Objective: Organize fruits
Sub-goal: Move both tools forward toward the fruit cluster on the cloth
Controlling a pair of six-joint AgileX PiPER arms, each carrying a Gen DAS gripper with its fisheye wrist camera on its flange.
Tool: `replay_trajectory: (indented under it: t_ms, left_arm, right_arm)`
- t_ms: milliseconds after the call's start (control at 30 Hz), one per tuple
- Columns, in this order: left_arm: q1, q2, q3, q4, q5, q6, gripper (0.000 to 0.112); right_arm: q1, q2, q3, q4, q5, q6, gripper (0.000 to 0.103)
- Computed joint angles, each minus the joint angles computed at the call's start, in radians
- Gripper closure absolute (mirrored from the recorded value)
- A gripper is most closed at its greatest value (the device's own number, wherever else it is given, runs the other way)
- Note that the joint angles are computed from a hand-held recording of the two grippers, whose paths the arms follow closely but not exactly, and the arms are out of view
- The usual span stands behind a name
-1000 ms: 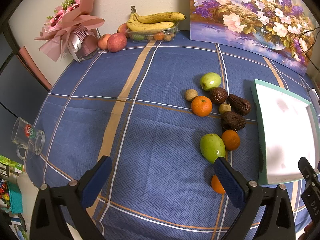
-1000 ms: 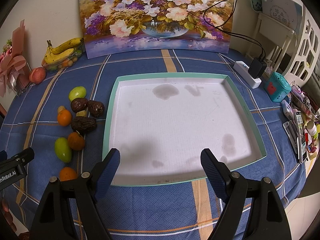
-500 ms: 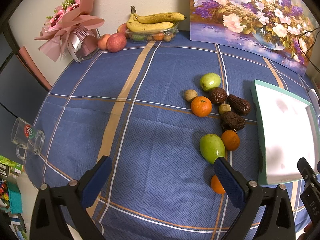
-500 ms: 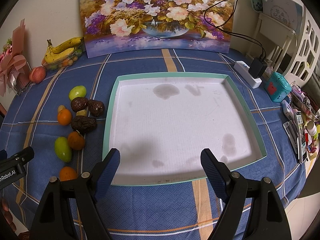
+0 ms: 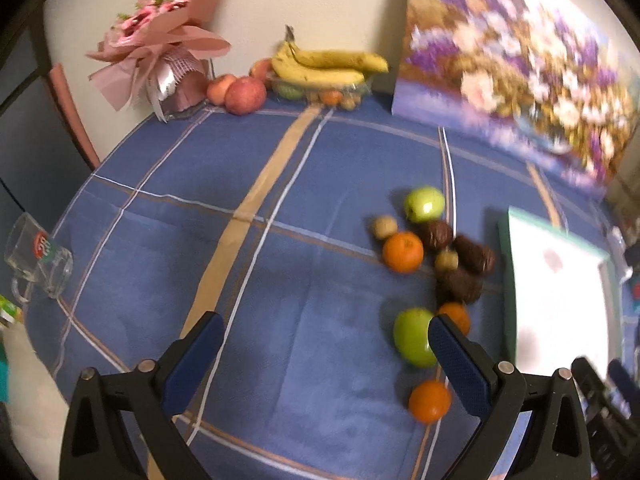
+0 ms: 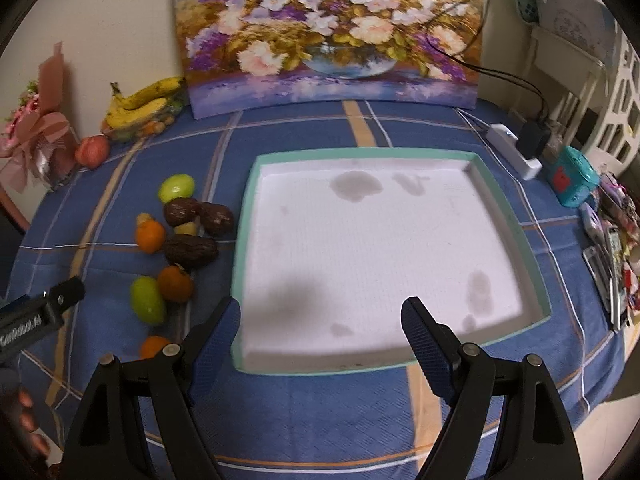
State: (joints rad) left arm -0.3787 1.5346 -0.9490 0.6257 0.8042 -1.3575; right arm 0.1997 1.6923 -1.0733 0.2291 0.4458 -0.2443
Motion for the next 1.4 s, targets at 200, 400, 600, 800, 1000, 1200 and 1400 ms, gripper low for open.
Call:
replay_trajectory:
  t_ms: [200,400,600,800,1000,1200,1400]
  left_arm:
    - [0.032,-0.014,0.029,0.08,-0.051,-0.101,0.009]
    - [0.115,0.003,0.006,-0.094,-0.146,0.131,0.009]
    - [0.153,0.02,-0.025,-0.116,-0.18,0.15,0.009]
    - [0.213,0.053,-0.066,-0.219,-0.217,0.24,0.01]
    - [0.251,0.12,-0.135,-0.317,-0.214,0.335,0.016]
    - [0.324,0.195,-0.186,-0.514,-0.232,0.476,0.02]
    - [0.367,0.272,-0.251,-0.65,-0.224,0.595,0.027]
  right_arm:
    - [0.0,0.017,-0.034,0.221,0.027,-0.18,0.02]
    - [-0.007,0.041,-0.097,0.347,0.073,-0.26,0.02]
    - [-0.009,0.084,-0.187,0.367,0.115,-0.249,0.02]
    - [-0.003,0.124,-0.277,0.378,0.158,-0.235,0.024]
    - [0.021,0.205,-0.407,0.34,0.235,-0.176,0.038]
    - [0.045,0.318,-0.555,0.284,0.346,-0.094,0.047]
    - [0.074,0.411,-0.665,0.229,0.445,-0.047,0.047]
